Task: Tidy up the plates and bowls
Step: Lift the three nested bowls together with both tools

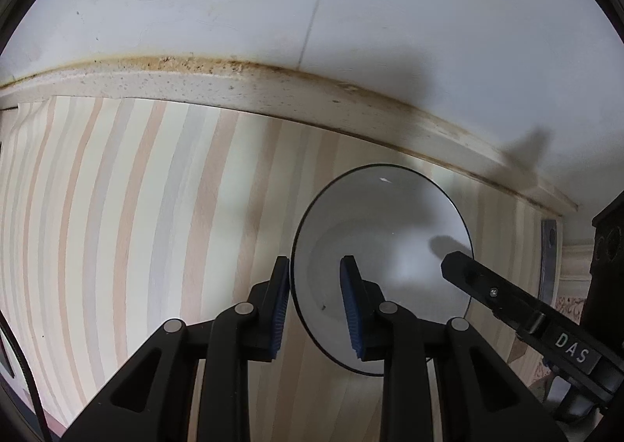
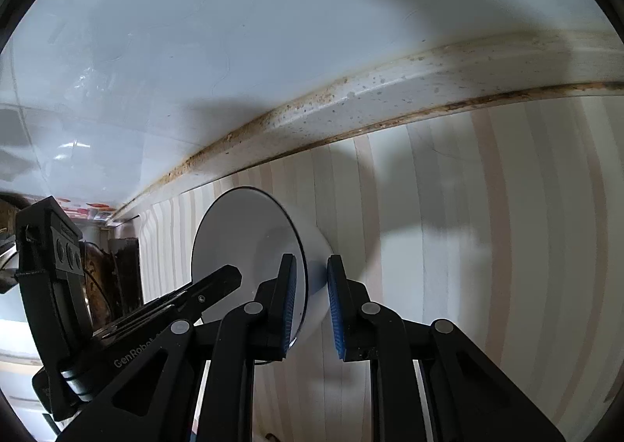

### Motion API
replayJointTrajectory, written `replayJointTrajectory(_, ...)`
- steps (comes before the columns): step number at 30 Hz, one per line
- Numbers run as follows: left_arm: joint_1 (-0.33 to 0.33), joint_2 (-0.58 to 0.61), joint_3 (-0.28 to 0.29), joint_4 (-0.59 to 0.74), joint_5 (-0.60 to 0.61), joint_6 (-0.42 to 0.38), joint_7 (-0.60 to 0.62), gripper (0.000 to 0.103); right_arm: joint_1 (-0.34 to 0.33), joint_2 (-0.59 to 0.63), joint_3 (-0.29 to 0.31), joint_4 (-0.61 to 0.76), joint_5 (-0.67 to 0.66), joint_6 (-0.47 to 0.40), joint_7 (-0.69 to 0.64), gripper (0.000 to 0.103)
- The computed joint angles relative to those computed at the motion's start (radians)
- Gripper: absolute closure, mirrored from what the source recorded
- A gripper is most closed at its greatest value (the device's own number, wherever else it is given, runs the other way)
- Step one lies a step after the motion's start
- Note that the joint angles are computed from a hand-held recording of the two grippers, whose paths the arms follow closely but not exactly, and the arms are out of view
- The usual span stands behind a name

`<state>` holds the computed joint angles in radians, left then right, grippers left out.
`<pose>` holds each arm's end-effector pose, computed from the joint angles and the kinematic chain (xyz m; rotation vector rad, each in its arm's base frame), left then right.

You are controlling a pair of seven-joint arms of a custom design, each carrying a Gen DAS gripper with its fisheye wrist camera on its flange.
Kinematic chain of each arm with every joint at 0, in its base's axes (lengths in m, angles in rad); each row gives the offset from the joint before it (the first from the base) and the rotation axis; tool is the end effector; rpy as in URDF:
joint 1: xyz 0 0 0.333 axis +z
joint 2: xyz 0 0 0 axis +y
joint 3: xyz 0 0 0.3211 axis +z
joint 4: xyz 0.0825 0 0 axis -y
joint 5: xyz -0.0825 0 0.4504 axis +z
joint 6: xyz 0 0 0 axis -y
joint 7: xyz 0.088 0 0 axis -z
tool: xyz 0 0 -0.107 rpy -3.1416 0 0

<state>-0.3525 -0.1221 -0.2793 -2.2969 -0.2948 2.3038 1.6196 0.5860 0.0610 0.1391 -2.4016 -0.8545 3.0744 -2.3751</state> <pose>0.4498 -0.3371 0.3769 1.5411 -2.5881 0.3099 0.3794 0.4177 0.2962 -0.9715 2.3227 0.2091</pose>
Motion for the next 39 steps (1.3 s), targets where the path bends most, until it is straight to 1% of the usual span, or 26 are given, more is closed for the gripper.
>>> replayJointTrajectory(1,-0.001,-0.012,0.001,-0.005,-0.006,-0.005,0.006,0.08,0.006,-0.018,0.002,-0.009,-0.009,-0.009,0.016,0.085)
replayJointTrajectory(3,-0.006,-0.04,0.002,-0.017,-0.023,-0.012,0.021,0.08,0.006,-0.061,0.027,-0.03,0.024,-0.043,-0.004,0.085)
replayJointTrajectory(6,-0.021,-0.104,0.0,-0.055,-0.042,-0.015,0.049,0.08,0.0,-0.127,0.078,-0.055,0.067,-0.108,-0.019,0.085)
replayJointTrajectory(8,-0.035,-0.16,0.006,-0.083,-0.07,-0.035,0.08,0.08,-0.007,-0.16,0.115,-0.061,0.079,-0.146,-0.004,0.085)
replayJointTrajectory(12,-0.063,-0.276,0.022,-0.141,-0.13,-0.077,0.132,0.08,0.0,-0.27,0.186,-0.104,0.124,-0.233,0.03,0.085)
replayJointTrajectory(14,-0.074,-0.331,0.029,-0.167,-0.147,-0.102,0.153,0.08,0.016,-0.315,0.218,-0.112,0.162,-0.285,0.03,0.085)
replayJointTrajectory(18,-0.102,-0.452,0.048,-0.224,-0.188,-0.172,0.194,0.08,0.075,-0.422,0.277,-0.138,0.256,-0.405,0.034,0.085)
replayJointTrajectory(20,-0.116,-0.498,0.047,-0.249,-0.204,-0.197,0.203,0.08,0.097,-0.445,0.309,-0.129,0.284,-0.459,0.051,0.085)
replayJointTrajectory(21,-0.127,-0.517,0.04,-0.265,-0.217,-0.2,0.201,0.08,0.099,-0.44,0.331,-0.112,0.283,-0.483,0.074,0.085)
replayJointTrajectory(24,-0.149,-0.592,0.051,-0.306,-0.23,-0.262,0.227,0.08,0.138,-0.451,0.363,-0.091,0.305,-0.553,0.108,0.085)
replayJointTrajectory(25,-0.158,-0.614,0.045,-0.322,-0.234,-0.272,0.229,0.08,0.147,-0.453,0.381,-0.084,0.303,-0.573,0.14,0.085)
replayJointTrajectory(29,-0.184,-0.696,0.039,-0.372,-0.23,-0.331,0.249,0.08,0.189,-0.45,0.419,-0.074,0.299,-0.605,0.246,0.085)
replayJointTrajectory(32,-0.198,-0.731,0.031,-0.4,-0.228,-0.361,0.253,0.08,0.222,-0.431,0.439,-0.062,0.292,-0.628,0.318,0.085)
replayJointTrajectory(36,-0.214,-0.755,0.019,-0.426,-0.224,-0.389,0.248,0.08,0.257,-0.39,0.45,-0.048,0.267,-0.632,0.406,0.085)
replayJointTrajectory(39,-0.228,-0.768,0.003,-0.441,-0.215,-0.391,0.244,0.08,0.279,-0.353,0.447,-0.038,0.241,-0.623,0.459,0.085)
